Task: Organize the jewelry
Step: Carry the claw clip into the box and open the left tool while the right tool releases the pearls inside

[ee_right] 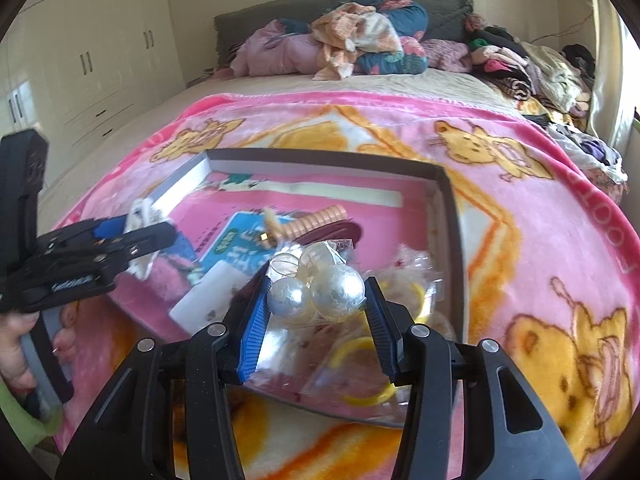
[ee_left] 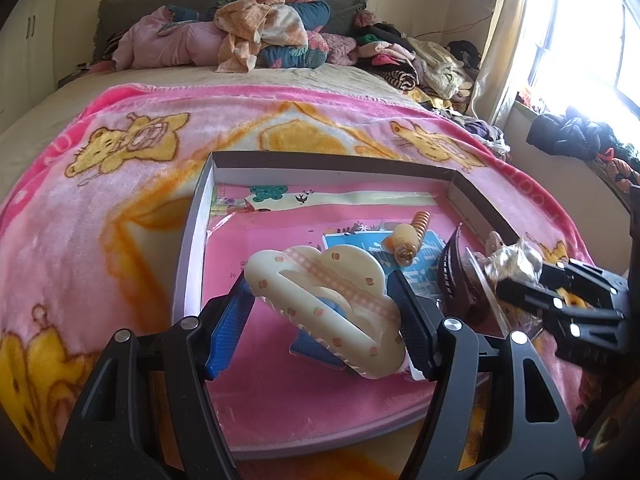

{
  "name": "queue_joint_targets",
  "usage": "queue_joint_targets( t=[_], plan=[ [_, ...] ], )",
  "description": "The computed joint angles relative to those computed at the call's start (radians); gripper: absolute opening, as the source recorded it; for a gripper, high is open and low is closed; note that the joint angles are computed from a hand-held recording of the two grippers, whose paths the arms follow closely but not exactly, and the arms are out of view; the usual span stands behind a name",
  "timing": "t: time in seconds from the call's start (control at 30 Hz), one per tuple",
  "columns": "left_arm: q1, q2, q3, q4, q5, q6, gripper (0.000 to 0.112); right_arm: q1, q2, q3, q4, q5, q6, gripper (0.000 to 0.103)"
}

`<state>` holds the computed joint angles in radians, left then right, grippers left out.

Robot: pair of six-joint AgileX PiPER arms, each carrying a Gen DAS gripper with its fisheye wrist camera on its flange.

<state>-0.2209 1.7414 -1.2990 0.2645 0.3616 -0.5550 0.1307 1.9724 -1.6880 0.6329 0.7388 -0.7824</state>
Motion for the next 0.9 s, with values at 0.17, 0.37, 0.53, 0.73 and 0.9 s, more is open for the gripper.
queue_joint_targets(
  t=[0.17,0.37,0.53,0.73,0.9],
  plan=[
    [0.009,0.022,-0.023,-0.017,0.013,0.009,0.059,0.01,-0.014,0.042,0.035,0.008,-0.037,0.046],
    [0.014,0.025,-0.026,-0.019,0.015,0.007,0.059,0.011,-0.041,0.091,0.072,0.008,-0.064,0.053],
    [0.011,0.026,-0.024,0.004,0.017,-0.013,0.061,0.008,-0.084,0.155,0.103,-0.016,-0.104,0.063],
    [0.004,0.009,-0.008,0.043,0.014,-0.044,0.068,-0.009,-0.153,0.249,0.152,-0.059,-0.173,0.07],
    [-0.021,-0.023,0.013,0.115,0.025,-0.123,0.073,-0.031,-0.206,0.318,0.2,-0.082,-0.22,0.075]
  ],
)
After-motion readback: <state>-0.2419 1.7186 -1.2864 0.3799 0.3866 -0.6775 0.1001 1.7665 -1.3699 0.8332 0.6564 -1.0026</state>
